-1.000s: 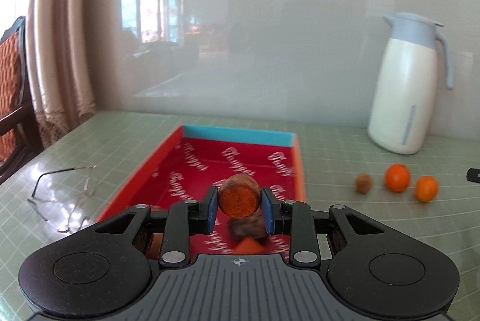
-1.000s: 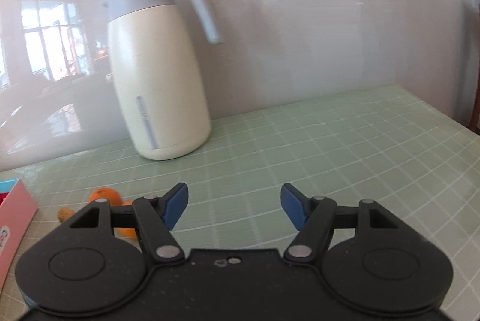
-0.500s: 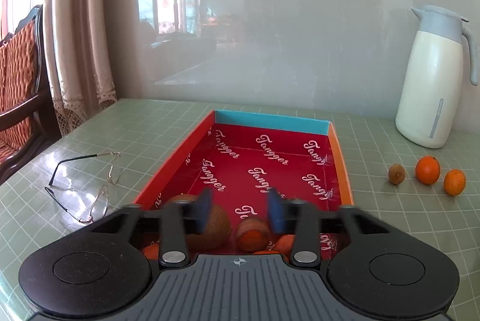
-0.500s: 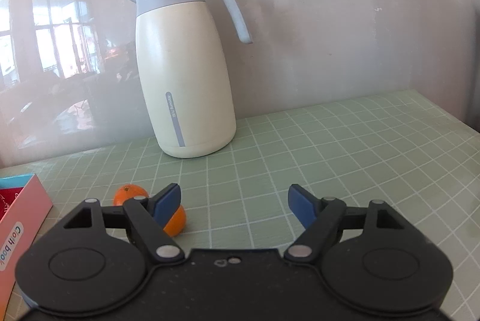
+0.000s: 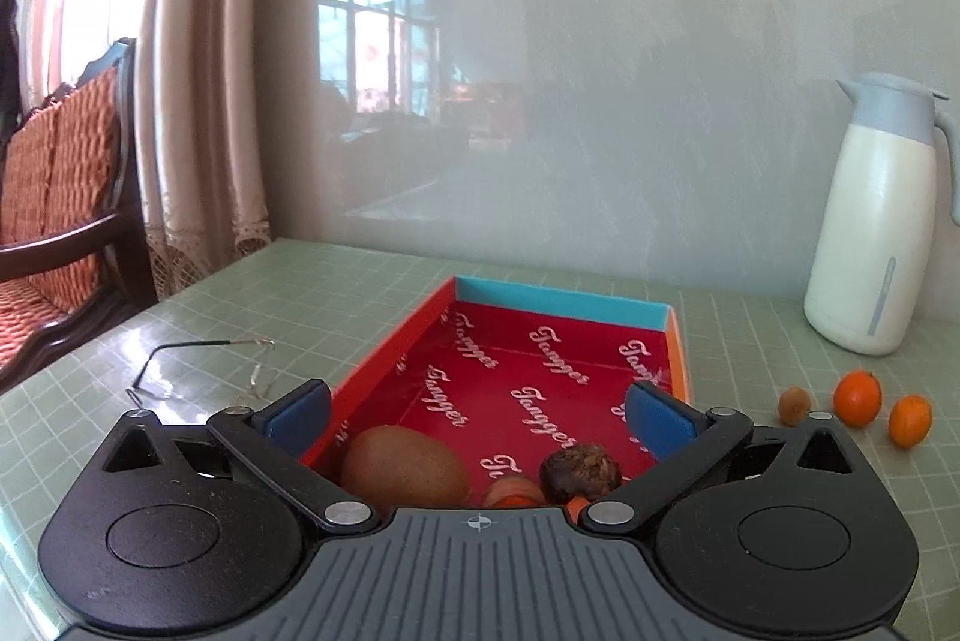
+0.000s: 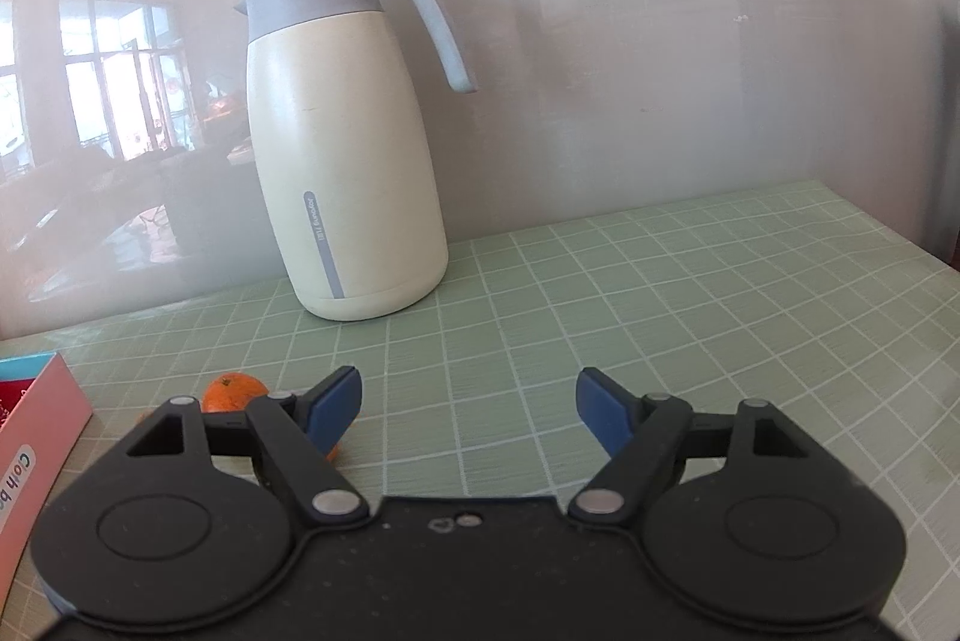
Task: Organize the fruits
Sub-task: 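Carry the carrot piece with the left tool into the box and release, then reach the right tool to a mandarin and grasp it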
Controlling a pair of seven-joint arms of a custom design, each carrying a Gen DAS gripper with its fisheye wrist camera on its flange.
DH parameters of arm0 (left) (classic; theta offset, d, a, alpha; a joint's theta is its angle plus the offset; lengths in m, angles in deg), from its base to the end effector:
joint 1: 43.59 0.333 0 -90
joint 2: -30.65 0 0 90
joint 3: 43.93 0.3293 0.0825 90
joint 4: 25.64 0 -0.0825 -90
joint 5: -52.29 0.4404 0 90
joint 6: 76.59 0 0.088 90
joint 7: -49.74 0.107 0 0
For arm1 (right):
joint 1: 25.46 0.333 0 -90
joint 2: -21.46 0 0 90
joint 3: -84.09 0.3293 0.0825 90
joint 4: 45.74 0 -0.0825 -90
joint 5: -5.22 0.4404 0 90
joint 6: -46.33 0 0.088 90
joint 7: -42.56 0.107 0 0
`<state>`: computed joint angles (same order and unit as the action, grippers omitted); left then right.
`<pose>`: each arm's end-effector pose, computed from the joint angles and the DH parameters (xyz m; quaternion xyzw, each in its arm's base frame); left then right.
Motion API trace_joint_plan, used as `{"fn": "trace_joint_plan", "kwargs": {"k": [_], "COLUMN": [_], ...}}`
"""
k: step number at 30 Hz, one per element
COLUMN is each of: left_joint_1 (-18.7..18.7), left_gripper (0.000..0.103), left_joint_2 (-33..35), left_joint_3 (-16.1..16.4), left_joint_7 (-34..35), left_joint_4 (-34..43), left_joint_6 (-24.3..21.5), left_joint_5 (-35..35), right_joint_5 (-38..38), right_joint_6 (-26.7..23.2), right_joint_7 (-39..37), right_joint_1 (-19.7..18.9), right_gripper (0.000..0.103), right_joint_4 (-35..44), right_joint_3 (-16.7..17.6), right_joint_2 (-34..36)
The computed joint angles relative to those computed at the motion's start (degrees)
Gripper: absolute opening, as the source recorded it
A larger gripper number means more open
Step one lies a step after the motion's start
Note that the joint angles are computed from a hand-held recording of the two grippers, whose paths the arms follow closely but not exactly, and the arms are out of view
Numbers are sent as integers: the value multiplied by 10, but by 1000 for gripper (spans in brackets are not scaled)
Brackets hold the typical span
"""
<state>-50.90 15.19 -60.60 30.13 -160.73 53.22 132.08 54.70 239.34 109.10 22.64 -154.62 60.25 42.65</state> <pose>0.4954 -0.1965 0.4509 -0.7312 0.3948 -0.2495 0.4972 0.6568 0.2371 0.4217 -0.6020 0.6065 -0.2967 0.4264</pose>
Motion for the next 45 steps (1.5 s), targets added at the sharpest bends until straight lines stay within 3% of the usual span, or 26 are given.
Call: {"fn": "trace_joint_plan", "kwargs": {"k": [3, 8, 11, 15, 24, 27, 33, 38, 41, 45], "left_joint_1": [0, 4, 9, 15, 31, 36, 47, 55, 59, 62], "left_gripper": [103, 103, 103, 103, 103, 103, 103, 103, 103, 103], "left_joint_2": [-4, -11, -15, -19, -30, -38, -51, -58, -59, -61], "left_joint_3": [-1, 6, 6, 8, 13, 14, 18, 18, 17, 16], "left_joint_7": [-13, -17, -21, -22, -35, -40, -36, -38, -36, -35], "left_joint_4": [-3, -11, -18, -25, -40, -47, -60, -67, -70, -71], "left_joint_6": [-11, -5, -2, 0, 17, 21, 30, 36, 38, 38], "left_joint_5": [-4, -21, -22, -27, -22, -23, -34, -37, -39, -41], "right_joint_5": [-29, -40, -43, -41, -70, -80, -116, -152, -173, -207], "right_joint_6": [14, 29, 32, 19, -16, -37, -65, -92, -101, -101], "right_joint_7": [0, -35, -51, -70, -46, -20, 31, 73, 79, 113], "right_joint_1": [-50, -81, -99, -95, -43, -16, 14, 25, -1, 18], "right_gripper": [79, 78, 78, 74, 71, 61, 57, 53, 39, 37], "right_joint_4": [-3, 0, 5, 15, 38, 45, 54, 65, 70, 68], "right_joint_3": [57, 103, 128, 129, 73, 38, -4, -25, 3, -20], "right_joint_2": [-6, -5, -2, 9, 34, 41, 54, 65, 62, 67]}}
